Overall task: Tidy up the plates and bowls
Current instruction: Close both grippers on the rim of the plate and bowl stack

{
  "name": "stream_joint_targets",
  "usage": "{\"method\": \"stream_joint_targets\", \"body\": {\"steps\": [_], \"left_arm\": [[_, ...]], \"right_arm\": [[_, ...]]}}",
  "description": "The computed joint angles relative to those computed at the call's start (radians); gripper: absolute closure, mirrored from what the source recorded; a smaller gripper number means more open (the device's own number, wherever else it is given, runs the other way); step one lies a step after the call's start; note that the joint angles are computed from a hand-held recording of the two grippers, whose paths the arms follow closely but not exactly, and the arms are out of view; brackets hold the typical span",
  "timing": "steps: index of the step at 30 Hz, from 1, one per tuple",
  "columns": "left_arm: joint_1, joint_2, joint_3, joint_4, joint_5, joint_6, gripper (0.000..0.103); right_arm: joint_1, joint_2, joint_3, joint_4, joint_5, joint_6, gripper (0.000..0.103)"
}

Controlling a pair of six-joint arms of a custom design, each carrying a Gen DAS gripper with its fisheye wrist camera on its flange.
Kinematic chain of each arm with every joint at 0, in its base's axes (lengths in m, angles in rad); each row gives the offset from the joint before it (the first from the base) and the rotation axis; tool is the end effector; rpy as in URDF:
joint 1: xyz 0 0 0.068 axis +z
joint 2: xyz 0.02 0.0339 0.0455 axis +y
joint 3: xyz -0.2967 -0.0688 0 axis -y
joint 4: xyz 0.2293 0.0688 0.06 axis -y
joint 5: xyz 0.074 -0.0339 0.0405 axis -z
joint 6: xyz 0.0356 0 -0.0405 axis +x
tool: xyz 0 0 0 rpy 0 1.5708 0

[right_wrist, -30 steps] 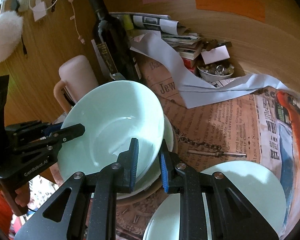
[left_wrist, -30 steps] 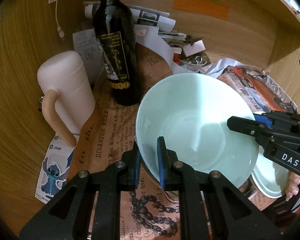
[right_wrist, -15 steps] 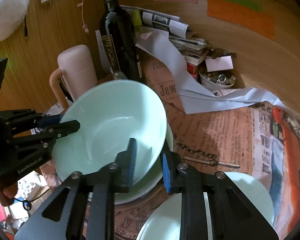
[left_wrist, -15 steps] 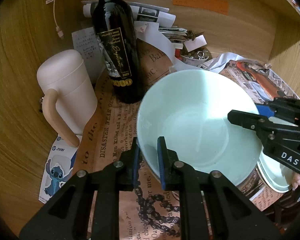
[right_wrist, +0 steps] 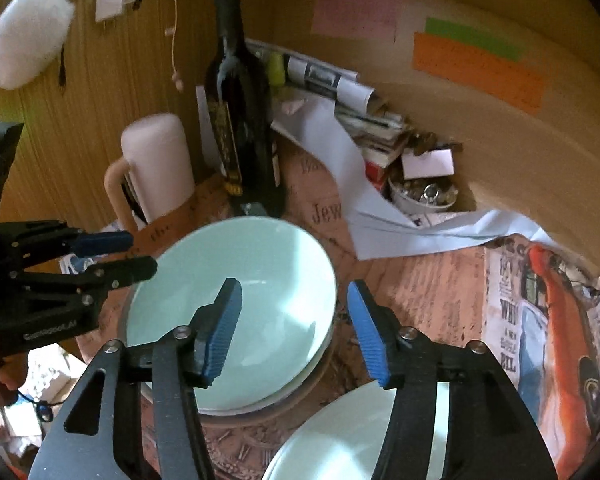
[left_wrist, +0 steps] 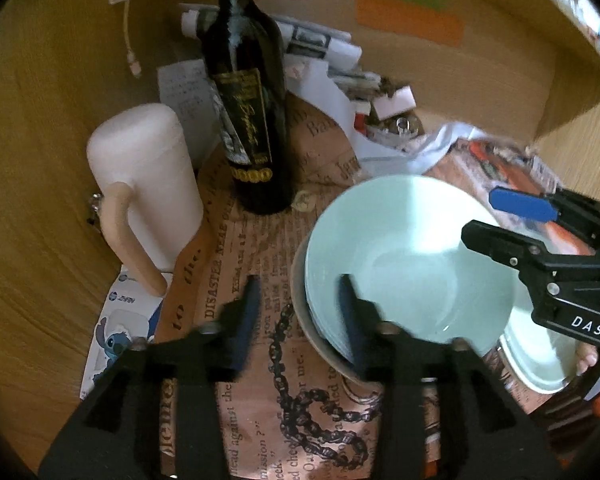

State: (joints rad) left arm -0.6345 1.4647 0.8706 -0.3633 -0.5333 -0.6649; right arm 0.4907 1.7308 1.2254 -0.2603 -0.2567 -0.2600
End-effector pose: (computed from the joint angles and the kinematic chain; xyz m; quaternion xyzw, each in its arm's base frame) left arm 0.2301 -0.1469 0.2443 -0.0935 0.9183 0.0238 0.3839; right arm 0.3266 0.1847 0.2727 -0.3812 0.8306 0.1617 0.3724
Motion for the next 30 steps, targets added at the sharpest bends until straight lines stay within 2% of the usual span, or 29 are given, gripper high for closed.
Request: {"method": "stream_joint_targets", "body": {"steps": [7, 14, 22, 30], "left_arm": [[0.001, -0.047, -0.023, 0.004, 0.0, -0.014, 0.035], [0.046, -0.032, -0.075, 0.071, 0.127, -0.012, 0.035], [0.055, 0.019, -0.08, 0.124, 0.191, -0.007, 0.035], [0.103, 0.043, -0.092, 0.174, 0.304, -0.005, 0.047]], "right_arm": [[-0.043, 0.039, 0.054, -0.08, -0.04, 0.025, 0.049], [-0.063, 0.111, 0.126, -0.197, -0.065, 0.024, 0.049], [-0.06, 0.164, 0.195, -0.293, -0.105, 0.024, 0.049], [-0.043, 0.236, 0.271, -0.389, -0.116, 0.027, 0.049]]}}
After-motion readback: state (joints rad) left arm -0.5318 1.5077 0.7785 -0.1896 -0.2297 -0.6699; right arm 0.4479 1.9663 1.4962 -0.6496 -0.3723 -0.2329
